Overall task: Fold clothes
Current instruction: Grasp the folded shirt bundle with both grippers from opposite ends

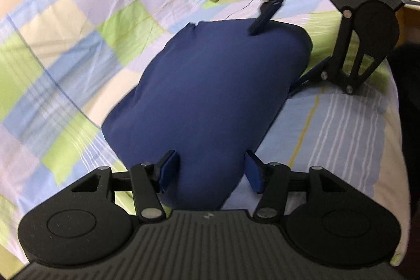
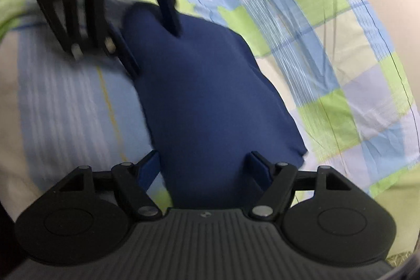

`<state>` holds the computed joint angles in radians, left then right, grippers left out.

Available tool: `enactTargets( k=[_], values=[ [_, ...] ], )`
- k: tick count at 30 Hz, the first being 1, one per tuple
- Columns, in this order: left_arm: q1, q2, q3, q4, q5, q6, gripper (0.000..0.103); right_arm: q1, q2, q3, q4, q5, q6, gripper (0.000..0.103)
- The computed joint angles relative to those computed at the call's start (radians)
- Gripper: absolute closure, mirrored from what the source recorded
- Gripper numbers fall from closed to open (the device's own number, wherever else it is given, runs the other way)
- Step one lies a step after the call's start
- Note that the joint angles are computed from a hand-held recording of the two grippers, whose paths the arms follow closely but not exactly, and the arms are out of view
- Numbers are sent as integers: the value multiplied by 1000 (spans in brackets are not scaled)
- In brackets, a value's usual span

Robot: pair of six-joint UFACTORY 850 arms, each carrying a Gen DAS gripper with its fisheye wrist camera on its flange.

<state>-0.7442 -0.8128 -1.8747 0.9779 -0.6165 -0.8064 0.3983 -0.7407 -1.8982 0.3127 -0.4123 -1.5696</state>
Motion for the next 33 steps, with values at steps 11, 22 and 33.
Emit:
enactTargets(
  k=[11,22,33],
  values=[
    [-10,-44,-96,-101,-84,81,48,-7,-35,-42,-36,-44,49,53],
    [-15,-64,-130,-91,-113,101,45,2,-6,2,-83,24,71,41],
    [5,-98,-151,-31,-84,342,44,-3,-135,-194,-47,-81,-12,33]
  ],
)
